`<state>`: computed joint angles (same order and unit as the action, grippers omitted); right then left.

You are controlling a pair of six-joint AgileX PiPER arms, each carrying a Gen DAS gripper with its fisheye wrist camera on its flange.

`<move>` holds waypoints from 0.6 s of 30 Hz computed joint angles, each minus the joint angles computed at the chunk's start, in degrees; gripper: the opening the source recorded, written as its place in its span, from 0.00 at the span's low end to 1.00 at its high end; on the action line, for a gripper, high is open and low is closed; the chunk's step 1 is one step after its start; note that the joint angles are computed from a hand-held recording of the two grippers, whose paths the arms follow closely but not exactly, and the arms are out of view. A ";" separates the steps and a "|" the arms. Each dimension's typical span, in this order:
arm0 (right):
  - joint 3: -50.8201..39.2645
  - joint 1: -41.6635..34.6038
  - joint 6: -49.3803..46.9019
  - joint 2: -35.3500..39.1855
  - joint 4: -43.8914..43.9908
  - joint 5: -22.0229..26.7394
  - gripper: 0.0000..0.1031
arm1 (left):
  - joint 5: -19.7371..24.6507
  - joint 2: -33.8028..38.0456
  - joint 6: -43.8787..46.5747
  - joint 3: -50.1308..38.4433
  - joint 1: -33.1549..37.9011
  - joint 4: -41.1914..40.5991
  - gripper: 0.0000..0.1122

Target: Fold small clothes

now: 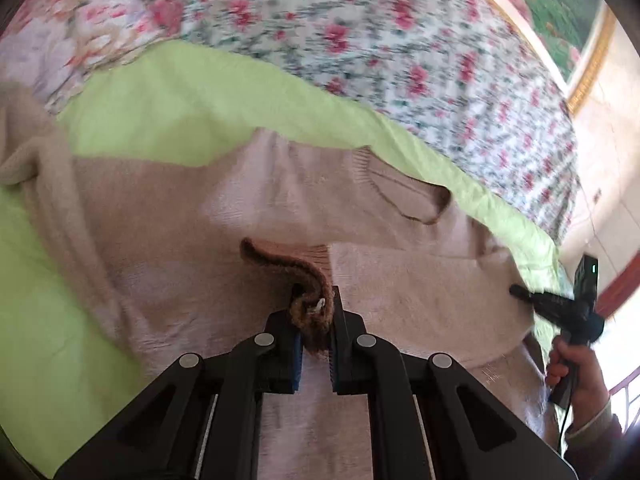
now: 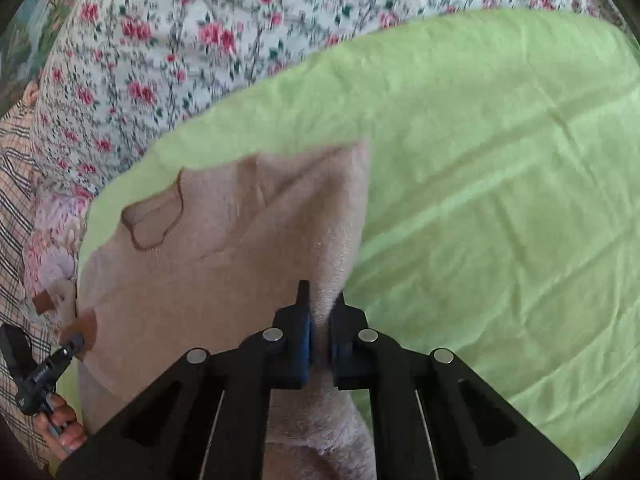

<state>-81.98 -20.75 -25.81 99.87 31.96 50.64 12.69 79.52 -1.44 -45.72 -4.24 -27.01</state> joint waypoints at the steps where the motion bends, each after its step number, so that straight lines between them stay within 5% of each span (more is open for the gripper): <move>1: -0.15 -0.65 -0.34 -0.15 -0.20 -0.56 0.08 | 0.01 0.79 -4.39 -1.03 -1.64 5.15 0.08; 6: -1.73 -0.60 2.06 3.11 -5.82 1.06 0.09 | 1.54 4.97 -10.24 -3.75 -3.72 11.67 0.08; 10: 5.73 2.80 5.69 -5.78 -11.45 -8.07 0.14 | 2.68 4.59 -4.18 -3.00 -2.20 6.42 0.09; 13: 7.51 4.73 -2.54 -7.46 -4.70 -4.88 0.20 | 3.84 5.34 -5.68 -3.53 -2.24 8.16 0.10; 18: 9.13 3.11 2.64 -5.30 -10.70 -6.34 0.22 | 5.35 3.13 -7.63 -2.09 -1.90 11.41 0.16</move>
